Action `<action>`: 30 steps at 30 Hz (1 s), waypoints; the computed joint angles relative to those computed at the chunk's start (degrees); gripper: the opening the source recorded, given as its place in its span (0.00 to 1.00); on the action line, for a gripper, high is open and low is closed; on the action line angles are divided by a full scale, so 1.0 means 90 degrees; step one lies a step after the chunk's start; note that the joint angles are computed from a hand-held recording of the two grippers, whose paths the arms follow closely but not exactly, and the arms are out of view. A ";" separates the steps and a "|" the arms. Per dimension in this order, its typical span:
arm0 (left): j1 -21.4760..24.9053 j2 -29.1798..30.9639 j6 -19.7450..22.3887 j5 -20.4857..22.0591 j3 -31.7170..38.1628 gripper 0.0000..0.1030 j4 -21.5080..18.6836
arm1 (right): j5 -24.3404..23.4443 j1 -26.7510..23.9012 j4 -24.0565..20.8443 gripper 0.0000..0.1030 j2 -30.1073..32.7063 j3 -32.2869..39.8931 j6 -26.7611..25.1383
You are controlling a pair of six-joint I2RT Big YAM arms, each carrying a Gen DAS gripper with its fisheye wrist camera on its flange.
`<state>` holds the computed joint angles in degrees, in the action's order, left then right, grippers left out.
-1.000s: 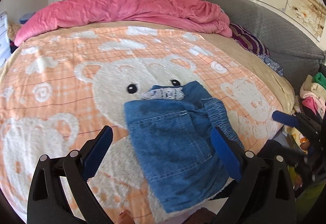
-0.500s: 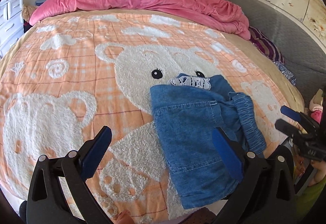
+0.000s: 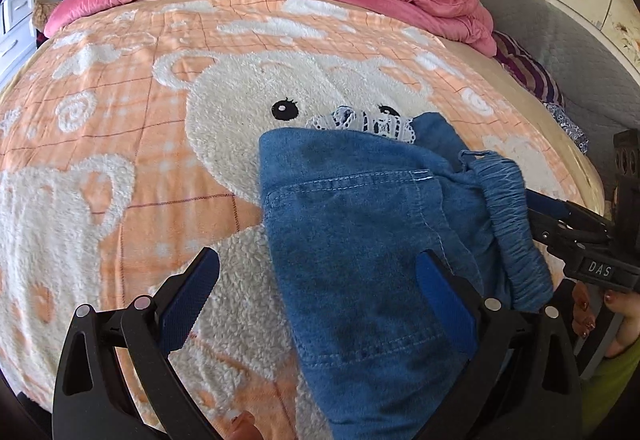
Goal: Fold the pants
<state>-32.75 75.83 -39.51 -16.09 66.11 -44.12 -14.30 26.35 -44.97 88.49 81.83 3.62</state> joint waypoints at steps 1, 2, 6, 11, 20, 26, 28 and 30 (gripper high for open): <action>0.0022 0.0034 -0.0018 0.0036 0.0001 0.96 0.0027 | -0.0149 -0.0023 0.0002 0.69 0.0050 0.0010 0.0051; 0.0037 0.0057 -0.0050 0.0066 0.0003 0.96 0.0042 | -0.0252 -0.0040 -0.0008 0.66 0.0090 0.0023 0.0101; 0.0094 0.0153 -0.0146 0.0199 -0.0009 0.96 0.0159 | -0.0623 -0.0099 -0.0003 0.64 0.0233 0.0023 0.0296; 0.0113 0.0167 -0.0250 0.0279 -0.0061 0.96 0.0303 | -0.0940 -0.0155 0.0170 0.64 0.0267 -0.0072 0.0444; 0.0152 0.0196 -0.0297 0.0366 -0.0066 0.96 0.0399 | -0.1290 -0.0193 0.0065 0.59 0.0490 0.0145 0.0460; 0.0147 0.0275 -0.0299 0.0367 -0.0027 0.95 0.0518 | -0.1450 -0.0192 0.0189 0.52 0.0464 0.0041 0.0521; 0.0118 0.0274 -0.0301 0.0422 -0.0051 0.82 0.0629 | -0.1576 -0.0186 0.0203 0.43 0.0460 0.0017 0.0527; 0.0053 0.0274 -0.0265 0.0462 -0.0052 0.64 0.0711 | -0.1640 -0.0163 0.0240 0.32 0.0437 -0.0012 0.0565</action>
